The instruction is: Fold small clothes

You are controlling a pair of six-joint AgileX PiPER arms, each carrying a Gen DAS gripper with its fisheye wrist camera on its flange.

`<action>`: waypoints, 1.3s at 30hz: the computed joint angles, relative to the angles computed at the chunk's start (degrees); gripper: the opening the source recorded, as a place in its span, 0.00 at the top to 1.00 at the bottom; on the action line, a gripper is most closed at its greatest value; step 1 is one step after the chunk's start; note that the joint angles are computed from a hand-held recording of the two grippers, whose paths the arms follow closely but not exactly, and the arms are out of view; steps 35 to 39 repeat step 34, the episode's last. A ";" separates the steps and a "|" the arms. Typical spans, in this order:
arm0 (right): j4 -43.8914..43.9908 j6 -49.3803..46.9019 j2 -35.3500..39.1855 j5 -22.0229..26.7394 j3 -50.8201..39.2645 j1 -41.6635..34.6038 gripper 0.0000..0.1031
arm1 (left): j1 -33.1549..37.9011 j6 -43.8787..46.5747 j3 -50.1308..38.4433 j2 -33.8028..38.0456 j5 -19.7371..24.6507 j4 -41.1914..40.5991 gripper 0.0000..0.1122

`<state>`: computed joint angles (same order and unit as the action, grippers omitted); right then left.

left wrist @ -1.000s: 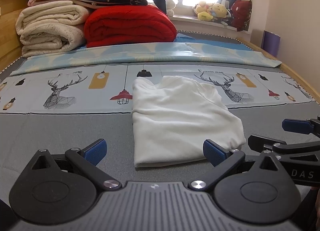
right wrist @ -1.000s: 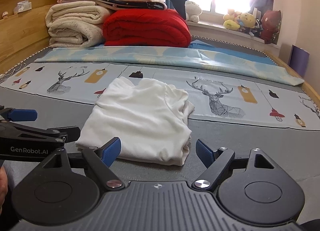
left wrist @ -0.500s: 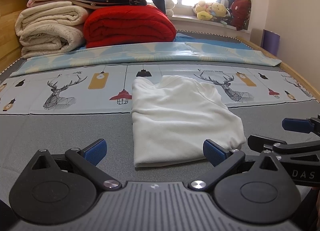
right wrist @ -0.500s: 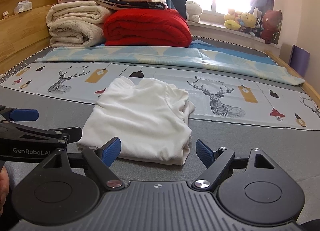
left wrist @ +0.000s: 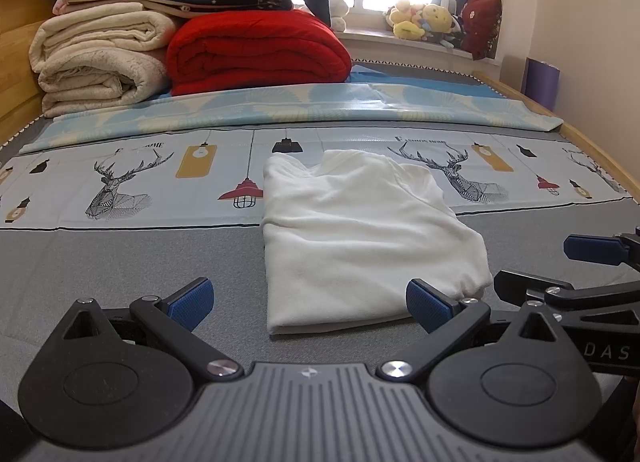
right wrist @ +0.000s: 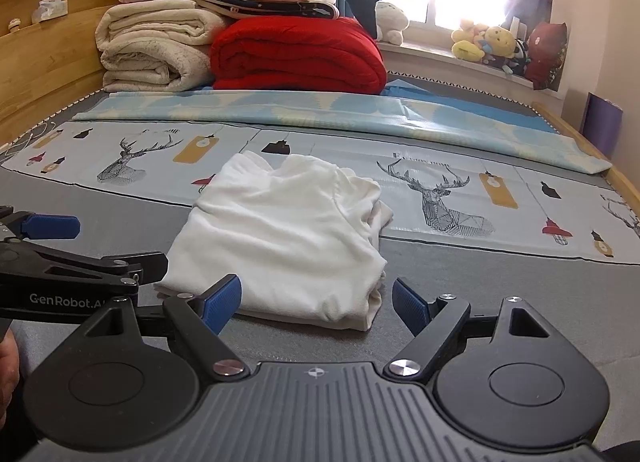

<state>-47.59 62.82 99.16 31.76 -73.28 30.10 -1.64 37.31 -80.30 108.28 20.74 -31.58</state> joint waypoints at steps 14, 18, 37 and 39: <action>0.21 0.08 -0.06 0.01 0.06 0.00 0.19 | 0.09 0.59 -0.09 0.17 -0.02 -0.32 0.09; 0.23 -0.04 -0.07 -0.11 0.15 -0.10 0.19 | 0.10 0.88 -0.08 0.16 -0.10 -0.49 0.09; 0.31 -0.03 -0.13 -0.31 0.32 -0.13 0.19 | 0.48 2.84 0.19 0.08 -0.13 -2.27 0.09; 0.31 -0.03 -0.13 -0.31 0.32 -0.13 0.19 | 0.48 2.84 0.19 0.08 -0.13 -2.27 0.09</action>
